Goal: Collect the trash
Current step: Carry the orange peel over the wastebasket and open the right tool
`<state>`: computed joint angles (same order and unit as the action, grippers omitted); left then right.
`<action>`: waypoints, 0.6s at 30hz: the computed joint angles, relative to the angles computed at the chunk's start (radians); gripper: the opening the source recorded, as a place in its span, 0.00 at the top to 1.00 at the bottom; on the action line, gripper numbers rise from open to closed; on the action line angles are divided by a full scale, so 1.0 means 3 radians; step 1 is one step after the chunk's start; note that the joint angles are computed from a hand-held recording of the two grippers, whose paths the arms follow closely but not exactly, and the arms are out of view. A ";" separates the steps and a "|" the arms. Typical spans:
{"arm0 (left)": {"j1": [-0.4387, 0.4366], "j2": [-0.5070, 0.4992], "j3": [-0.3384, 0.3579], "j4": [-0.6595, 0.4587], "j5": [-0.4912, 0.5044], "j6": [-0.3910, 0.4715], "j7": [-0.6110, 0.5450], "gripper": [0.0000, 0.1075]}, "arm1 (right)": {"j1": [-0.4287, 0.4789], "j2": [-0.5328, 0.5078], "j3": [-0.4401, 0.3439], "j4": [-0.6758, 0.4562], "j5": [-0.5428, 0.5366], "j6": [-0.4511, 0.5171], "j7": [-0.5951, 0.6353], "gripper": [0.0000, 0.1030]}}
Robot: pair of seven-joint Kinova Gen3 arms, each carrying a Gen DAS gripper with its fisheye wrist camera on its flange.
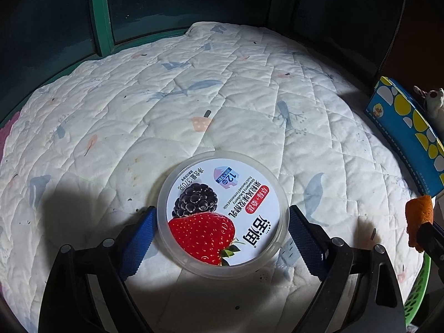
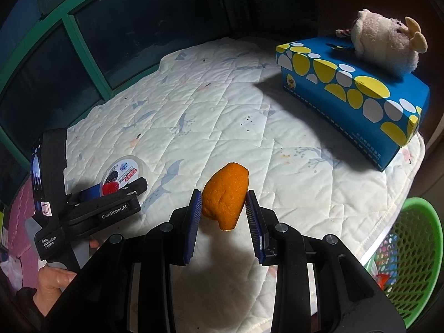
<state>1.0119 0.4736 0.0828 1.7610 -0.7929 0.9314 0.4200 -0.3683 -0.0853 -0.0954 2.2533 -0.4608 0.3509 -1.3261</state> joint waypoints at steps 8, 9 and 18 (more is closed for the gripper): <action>0.0175 -0.0082 0.0048 -0.0046 -0.0132 0.0197 0.0139 0.18 | -0.0013 -0.0210 -0.0025 0.0100 0.0173 -0.0016 -0.0096 0.68; 0.0208 -0.0086 0.0068 -0.0076 -0.0160 0.0249 0.0149 0.18 | -0.0015 -0.0253 -0.0027 0.0125 0.0217 -0.0021 -0.0130 0.68; 0.0509 -0.0010 0.0207 -0.0440 -0.0348 0.0615 0.0169 0.18 | -0.0066 -0.0645 0.0285 0.0335 0.0291 0.0114 -0.0056 0.68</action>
